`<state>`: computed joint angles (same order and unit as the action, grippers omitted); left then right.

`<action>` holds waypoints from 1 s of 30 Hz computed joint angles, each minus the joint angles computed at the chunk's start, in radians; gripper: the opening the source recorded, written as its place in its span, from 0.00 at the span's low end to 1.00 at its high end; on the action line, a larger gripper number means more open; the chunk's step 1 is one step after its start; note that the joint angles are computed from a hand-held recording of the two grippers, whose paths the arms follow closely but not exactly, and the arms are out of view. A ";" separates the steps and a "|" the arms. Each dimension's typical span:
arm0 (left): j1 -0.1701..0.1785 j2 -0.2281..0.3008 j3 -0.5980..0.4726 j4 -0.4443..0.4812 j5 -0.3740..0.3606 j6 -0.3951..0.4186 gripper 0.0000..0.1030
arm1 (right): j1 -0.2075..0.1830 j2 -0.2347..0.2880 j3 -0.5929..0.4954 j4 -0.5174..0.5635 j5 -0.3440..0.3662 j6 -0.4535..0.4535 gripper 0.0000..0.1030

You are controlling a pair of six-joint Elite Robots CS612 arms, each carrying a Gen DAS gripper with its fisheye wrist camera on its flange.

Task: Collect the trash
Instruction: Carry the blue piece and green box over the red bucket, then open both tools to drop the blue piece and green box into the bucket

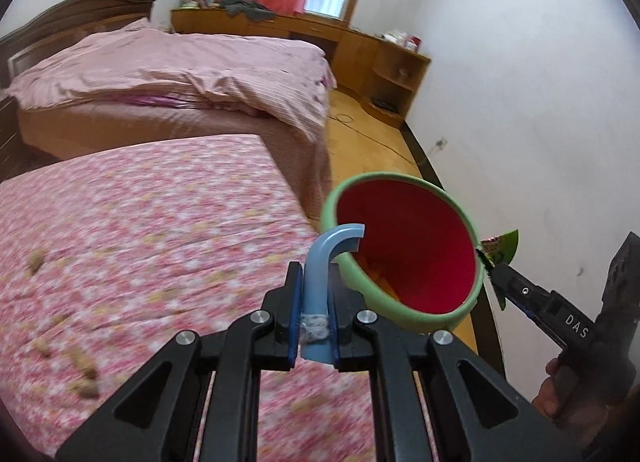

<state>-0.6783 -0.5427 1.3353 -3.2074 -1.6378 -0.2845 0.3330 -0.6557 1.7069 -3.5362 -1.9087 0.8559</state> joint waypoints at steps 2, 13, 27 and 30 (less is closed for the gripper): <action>-0.006 0.016 -0.033 0.028 -0.011 0.017 0.10 | -0.007 0.003 -0.004 0.008 0.001 0.003 0.49; -0.029 0.098 -0.195 0.163 -0.075 0.069 0.10 | -0.042 0.020 -0.003 -0.006 0.033 0.001 0.50; -0.028 0.108 -0.213 0.191 -0.059 0.042 0.41 | -0.048 0.013 0.017 -0.024 0.050 0.003 0.50; -0.024 0.090 -0.181 0.178 -0.042 0.026 0.41 | -0.040 0.008 0.019 -0.023 0.053 -0.006 0.50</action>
